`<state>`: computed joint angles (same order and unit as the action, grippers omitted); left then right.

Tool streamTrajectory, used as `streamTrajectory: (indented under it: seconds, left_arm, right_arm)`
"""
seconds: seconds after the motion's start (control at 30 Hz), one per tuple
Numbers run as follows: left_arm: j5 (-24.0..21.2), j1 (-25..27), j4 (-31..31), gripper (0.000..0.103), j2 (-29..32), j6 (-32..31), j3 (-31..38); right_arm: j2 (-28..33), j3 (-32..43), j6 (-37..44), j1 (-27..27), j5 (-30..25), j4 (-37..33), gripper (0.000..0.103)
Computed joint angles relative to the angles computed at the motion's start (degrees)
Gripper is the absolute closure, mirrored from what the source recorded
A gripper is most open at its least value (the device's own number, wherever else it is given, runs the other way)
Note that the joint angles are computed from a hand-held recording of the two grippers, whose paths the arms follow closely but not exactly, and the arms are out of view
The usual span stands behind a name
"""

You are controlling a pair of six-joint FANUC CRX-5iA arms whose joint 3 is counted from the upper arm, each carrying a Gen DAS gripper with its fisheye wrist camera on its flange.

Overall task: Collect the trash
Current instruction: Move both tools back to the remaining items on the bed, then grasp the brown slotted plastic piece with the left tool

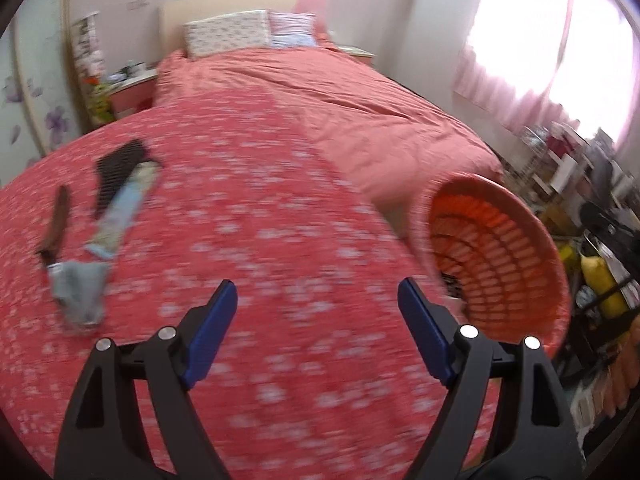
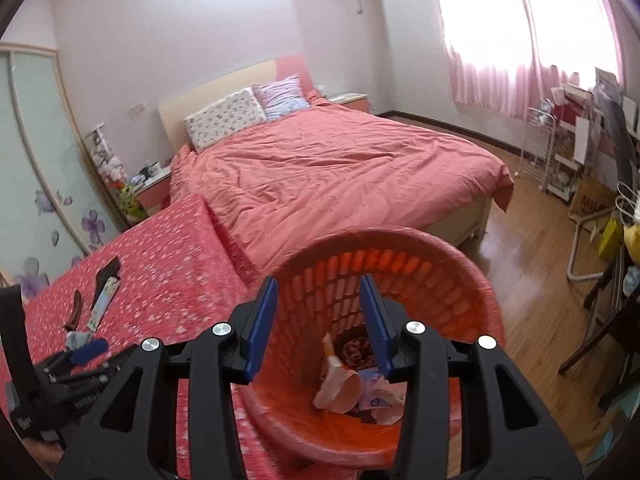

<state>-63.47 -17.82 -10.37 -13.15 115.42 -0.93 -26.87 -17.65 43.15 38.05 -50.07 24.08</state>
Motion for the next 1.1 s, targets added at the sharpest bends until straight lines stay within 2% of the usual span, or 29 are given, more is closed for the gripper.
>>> streamTrajectory:
  seconds: [0.1,0.33,0.4,0.5,0.63,0.8,1.03,1.1]
  left_arm:
    - [-1.68,3.66,-2.20,0.016,-3.68,0.75,-1.66]
    - [-4.76,14.96,-8.04,0.015,-10.01,0.59,-3.81]
    - [-4.74,18.64,-8.33,0.015,-11.07,-0.20,-4.67]
    - [-3.50,25.20,-5.78,0.016,-11.59,-2.94,-6.26]
    - [-2.57,29.05,-3.13,0.025,-9.88,-6.47,-6.47]
    - [-2.26,30.40,-1.79,0.036,-5.51,-6.94,-5.16]
    - [-2.35,28.60,-4.58,0.053,-3.10,-3.47,-4.67]
    - [-2.09,28.11,-4.95,0.068,-3.20,-3.24,-4.79]
  right_arm:
    - [0.24,0.09,-0.40,3.31,-0.53,1.45,0.056]
    - [1.58,-0.35,-1.57,10.93,-1.19,3.94,0.053]
    - [2.50,-0.30,-1.99,12.65,-1.13,4.23,0.049]
    - [4.11,0.09,-2.11,14.92,-0.97,3.71,0.048]
    - [6.38,1.58,0.03,16.64,-0.81,0.84,0.048]
    - [7.99,2.61,1.02,17.97,-1.12,-0.18,0.048]
    - [8.72,3.13,1.17,17.65,-1.47,-1.32,0.048]
    - [8.93,3.35,1.15,17.50,-1.55,-1.78,0.048]
